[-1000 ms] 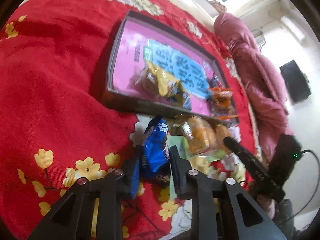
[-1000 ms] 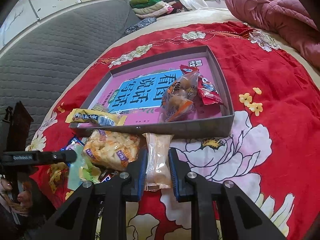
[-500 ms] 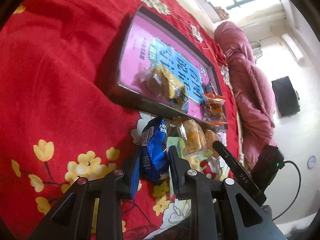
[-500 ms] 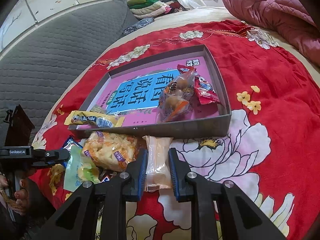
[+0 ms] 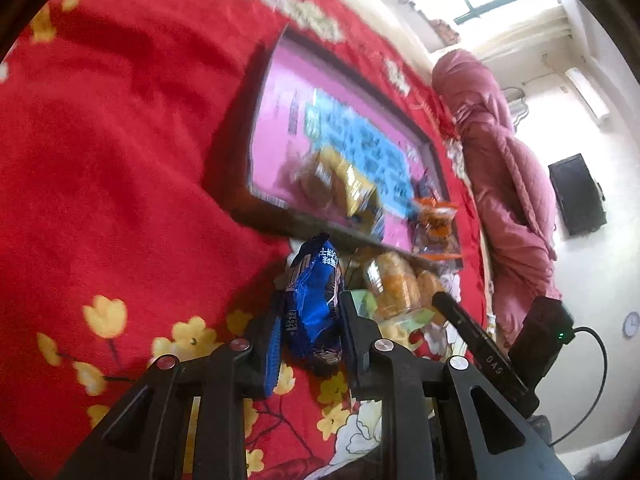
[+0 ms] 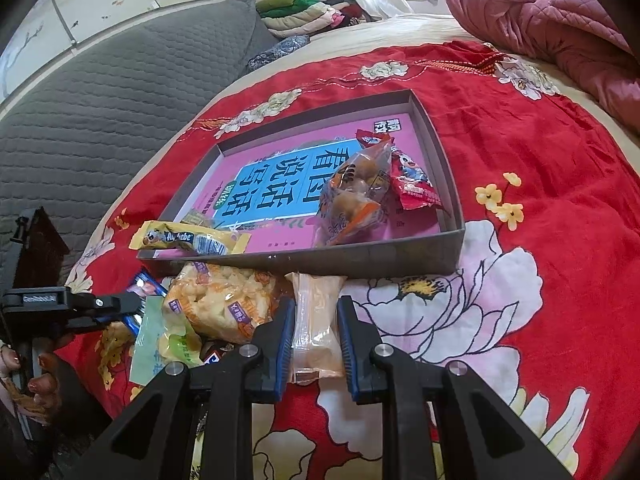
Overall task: Organize snacks
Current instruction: 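Lift the blue packet with the left tool while the right tool lifts the bread bag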
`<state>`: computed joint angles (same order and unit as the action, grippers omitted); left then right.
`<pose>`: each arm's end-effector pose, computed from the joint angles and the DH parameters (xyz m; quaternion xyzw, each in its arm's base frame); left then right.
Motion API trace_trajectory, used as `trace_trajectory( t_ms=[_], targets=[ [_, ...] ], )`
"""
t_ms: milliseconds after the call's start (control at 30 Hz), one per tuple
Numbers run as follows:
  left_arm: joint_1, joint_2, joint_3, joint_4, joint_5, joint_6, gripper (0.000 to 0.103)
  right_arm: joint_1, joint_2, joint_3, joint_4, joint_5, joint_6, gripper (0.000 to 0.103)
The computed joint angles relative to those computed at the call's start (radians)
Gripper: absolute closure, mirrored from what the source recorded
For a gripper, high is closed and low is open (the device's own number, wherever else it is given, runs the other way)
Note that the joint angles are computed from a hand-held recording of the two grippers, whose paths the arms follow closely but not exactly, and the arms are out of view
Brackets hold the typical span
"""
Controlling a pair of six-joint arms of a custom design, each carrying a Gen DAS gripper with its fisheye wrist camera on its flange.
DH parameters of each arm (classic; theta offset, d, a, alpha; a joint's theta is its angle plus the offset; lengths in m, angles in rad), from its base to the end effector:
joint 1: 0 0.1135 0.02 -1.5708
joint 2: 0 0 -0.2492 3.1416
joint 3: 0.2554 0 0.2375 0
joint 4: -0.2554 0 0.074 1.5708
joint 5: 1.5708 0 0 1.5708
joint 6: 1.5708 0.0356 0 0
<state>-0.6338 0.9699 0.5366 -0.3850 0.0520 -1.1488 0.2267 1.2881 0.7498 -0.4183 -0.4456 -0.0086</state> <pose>0.1502 -0.1127 0.1970 -0.2275 0.9015 -0.3009 0.2120 0.2301 0.0688 0.1998 -0.1754 0.9154 0.2415 0.2702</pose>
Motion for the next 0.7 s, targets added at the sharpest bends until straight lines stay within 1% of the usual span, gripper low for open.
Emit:
trace_trajectory(
  t_ms=[100, 133, 400, 533, 600, 700],
  targets=[
    [-0.014, -0.035, 0.043, -0.069, -0.05, 0.015, 0.078, 0.002, -0.005, -0.001, 0.002, 0.0, -0.001, 0.081],
    [-0.03, -0.039, 0.071, -0.105, -0.082, 0.023, 0.078, 0.003, -0.009, -0.002, 0.004, 0.0, -0.002, 0.081],
    [-0.085, -0.034, 0.212, -0.252, -0.208, 0.055, 0.078, -0.001, -0.04, -0.01, 0.024, -0.009, 0.002, 0.081],
    [-0.105, -0.014, 0.246, -0.265, -0.23, 0.064, 0.078, 0.0, -0.04, -0.006, 0.02, -0.018, -0.002, 0.081],
    [-0.11, -0.012, 0.245, -0.262, -0.231, 0.063, 0.078, 0.008, -0.026, 0.001, 0.004, 0.003, -0.002, 0.081],
    [-0.115, -0.008, 0.245, -0.258, -0.232, 0.06, 0.078, -0.002, -0.012, 0.005, -0.004, 0.004, -0.003, 0.081]
  ],
)
